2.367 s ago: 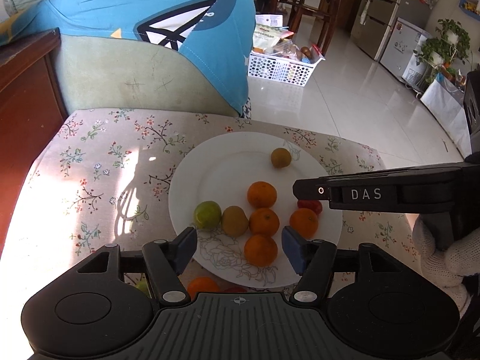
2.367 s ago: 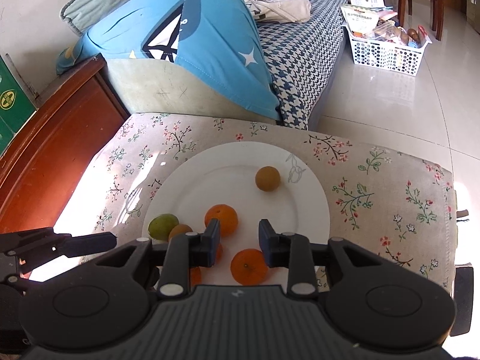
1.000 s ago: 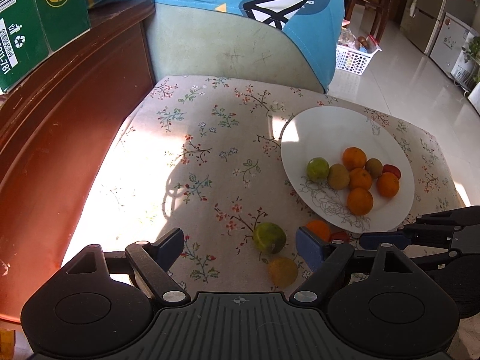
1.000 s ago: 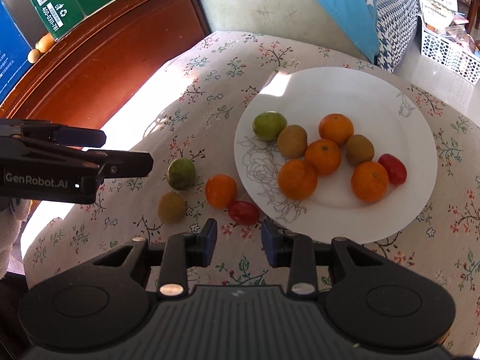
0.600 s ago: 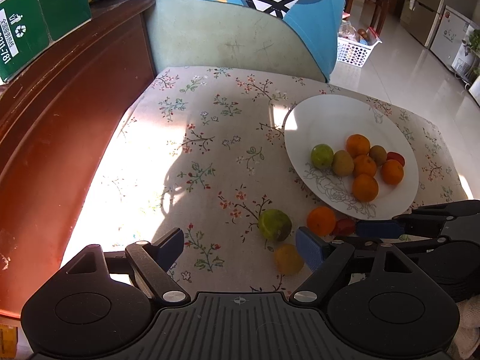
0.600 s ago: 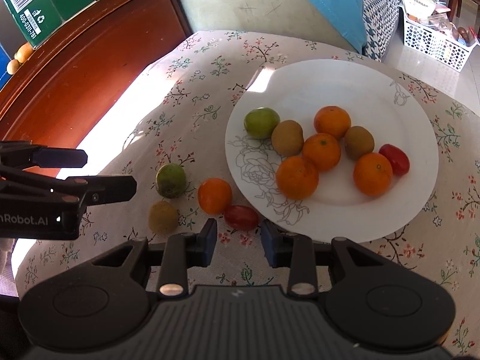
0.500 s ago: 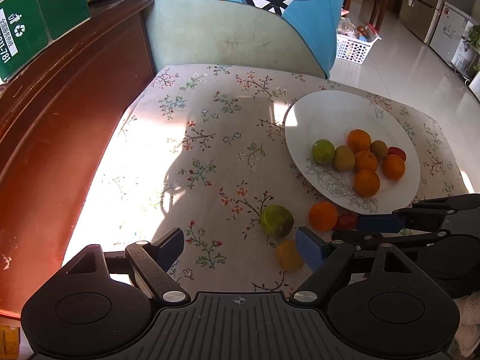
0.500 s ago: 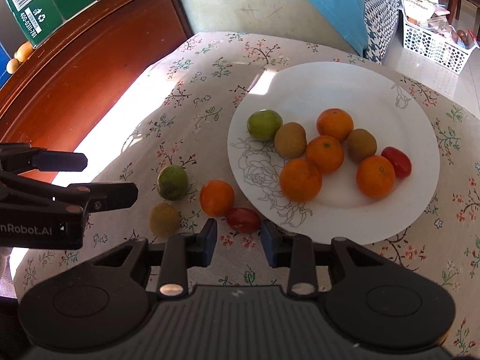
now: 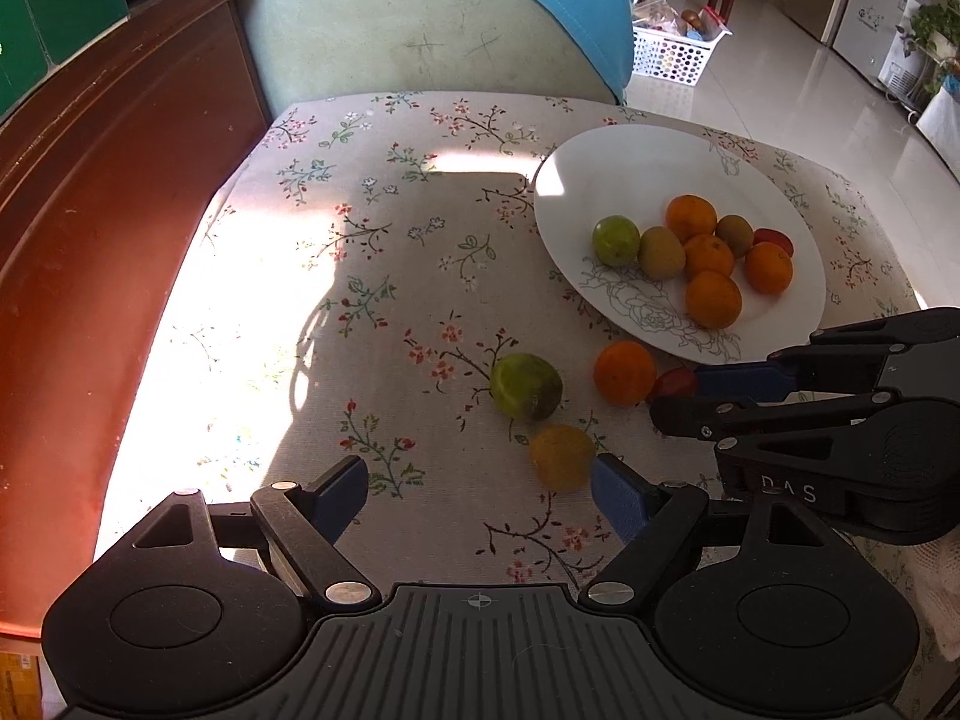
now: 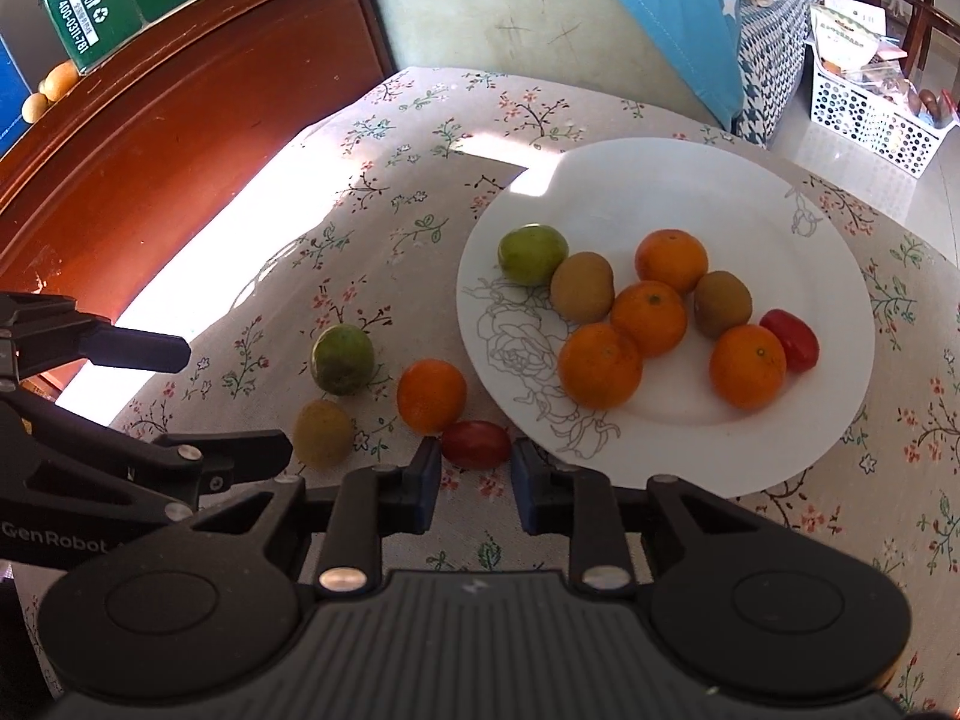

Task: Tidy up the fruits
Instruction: 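Grasp a brown kiwi with the left gripper while the right gripper grasps a red cherry tomato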

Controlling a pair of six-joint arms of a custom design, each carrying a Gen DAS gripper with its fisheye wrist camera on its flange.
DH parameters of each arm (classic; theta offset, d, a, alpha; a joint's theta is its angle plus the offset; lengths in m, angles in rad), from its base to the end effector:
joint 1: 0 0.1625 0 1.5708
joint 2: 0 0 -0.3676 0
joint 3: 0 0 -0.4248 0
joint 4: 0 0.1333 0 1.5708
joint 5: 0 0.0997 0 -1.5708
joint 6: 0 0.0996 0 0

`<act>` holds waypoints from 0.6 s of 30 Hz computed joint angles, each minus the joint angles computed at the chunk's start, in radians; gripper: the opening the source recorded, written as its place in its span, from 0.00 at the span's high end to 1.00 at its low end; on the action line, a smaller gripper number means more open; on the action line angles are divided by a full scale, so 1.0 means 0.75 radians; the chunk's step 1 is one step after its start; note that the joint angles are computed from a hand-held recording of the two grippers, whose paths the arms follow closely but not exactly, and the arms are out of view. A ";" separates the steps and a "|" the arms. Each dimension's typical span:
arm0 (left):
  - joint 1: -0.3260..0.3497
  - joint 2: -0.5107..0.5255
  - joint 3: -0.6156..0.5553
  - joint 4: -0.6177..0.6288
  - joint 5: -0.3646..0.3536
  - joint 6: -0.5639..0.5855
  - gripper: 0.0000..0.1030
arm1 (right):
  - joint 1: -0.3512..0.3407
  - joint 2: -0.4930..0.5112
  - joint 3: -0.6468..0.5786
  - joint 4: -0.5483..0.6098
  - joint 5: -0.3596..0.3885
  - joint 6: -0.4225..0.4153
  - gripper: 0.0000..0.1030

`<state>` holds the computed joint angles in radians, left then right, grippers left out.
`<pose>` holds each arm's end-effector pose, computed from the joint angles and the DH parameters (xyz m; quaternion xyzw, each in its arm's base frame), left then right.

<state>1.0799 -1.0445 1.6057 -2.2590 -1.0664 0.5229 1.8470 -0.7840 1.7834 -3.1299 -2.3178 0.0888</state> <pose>-0.1484 -0.6625 0.1804 0.4553 0.8526 -0.0575 0.2500 0.2304 -0.5722 0.0558 -0.0166 -0.9003 0.3165 0.2982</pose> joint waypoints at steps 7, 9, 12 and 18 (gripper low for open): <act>0.003 -0.007 0.025 0.005 -0.041 0.018 0.22 | -0.001 -0.043 0.036 0.019 0.033 0.011 0.76; 0.005 -0.004 0.030 -0.006 -0.051 0.016 0.22 | -0.004 -0.053 0.045 0.016 0.040 0.017 0.76; 0.010 0.002 0.027 -0.011 -0.068 0.004 0.23 | -0.006 -0.061 0.055 0.010 0.044 0.016 0.76; 0.006 0.004 0.044 -0.029 -0.081 0.034 0.35 | -0.009 -0.077 0.069 0.011 0.053 0.023 0.76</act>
